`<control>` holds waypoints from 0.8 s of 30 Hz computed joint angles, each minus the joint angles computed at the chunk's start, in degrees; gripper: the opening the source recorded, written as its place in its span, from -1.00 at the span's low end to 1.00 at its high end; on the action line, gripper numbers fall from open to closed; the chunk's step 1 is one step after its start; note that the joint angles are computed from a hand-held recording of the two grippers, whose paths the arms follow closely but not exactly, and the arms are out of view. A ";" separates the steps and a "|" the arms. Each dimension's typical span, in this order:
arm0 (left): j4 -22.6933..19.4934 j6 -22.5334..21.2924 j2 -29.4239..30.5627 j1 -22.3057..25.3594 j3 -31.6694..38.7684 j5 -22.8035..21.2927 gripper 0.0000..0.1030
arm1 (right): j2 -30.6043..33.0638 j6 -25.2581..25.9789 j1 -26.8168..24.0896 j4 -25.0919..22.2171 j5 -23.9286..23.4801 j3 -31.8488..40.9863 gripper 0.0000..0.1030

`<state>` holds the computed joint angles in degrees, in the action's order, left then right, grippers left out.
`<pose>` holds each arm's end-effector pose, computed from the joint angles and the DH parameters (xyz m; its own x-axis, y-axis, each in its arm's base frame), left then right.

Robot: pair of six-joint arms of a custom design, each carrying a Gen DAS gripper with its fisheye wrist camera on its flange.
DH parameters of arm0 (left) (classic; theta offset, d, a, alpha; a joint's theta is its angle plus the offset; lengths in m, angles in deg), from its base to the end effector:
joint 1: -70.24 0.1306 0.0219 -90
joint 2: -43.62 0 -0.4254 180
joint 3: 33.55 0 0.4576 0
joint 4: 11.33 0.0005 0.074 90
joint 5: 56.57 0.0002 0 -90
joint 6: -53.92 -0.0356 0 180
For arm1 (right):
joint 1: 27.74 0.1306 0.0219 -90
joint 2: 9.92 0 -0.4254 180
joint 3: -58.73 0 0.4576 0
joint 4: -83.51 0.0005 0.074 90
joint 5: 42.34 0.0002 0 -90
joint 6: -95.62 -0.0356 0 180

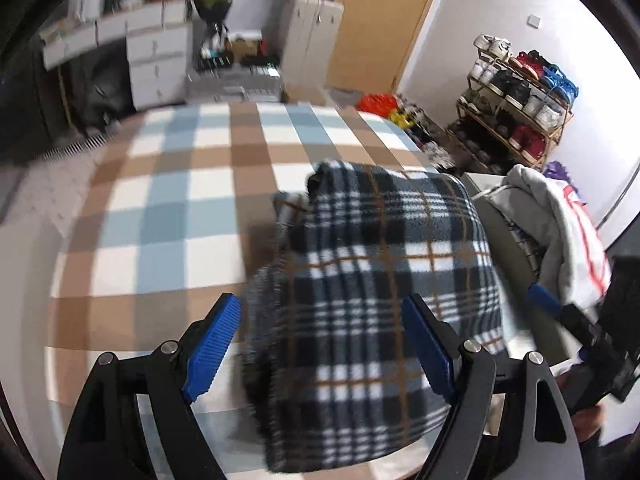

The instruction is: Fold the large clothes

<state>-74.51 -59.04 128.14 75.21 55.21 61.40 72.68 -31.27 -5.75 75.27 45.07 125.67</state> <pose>0.4915 0.0255 0.4975 -0.7216 0.2831 -0.6318 0.4844 0.8584 -0.1687 0.4705 0.1912 0.3844 -0.5480 0.4254 -0.7202 -0.1043 0.8195 0.5635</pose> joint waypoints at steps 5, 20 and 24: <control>8.83 3.14 -3.69 0.16 -4.17 -0.17 0.58 | -0.65 -0.51 0.44 1.30 4.61 -0.98 1.00; 15.10 4.35 -0.25 -0.99 -5.11 -6.64 0.98 | 1.81 -2.74 -1.02 -5.45 6.27 1.43 1.00; -3.65 -0.29 10.56 0.26 5.33 -2.19 0.97 | 4.06 -2.36 -2.04 -9.90 2.55 3.25 1.00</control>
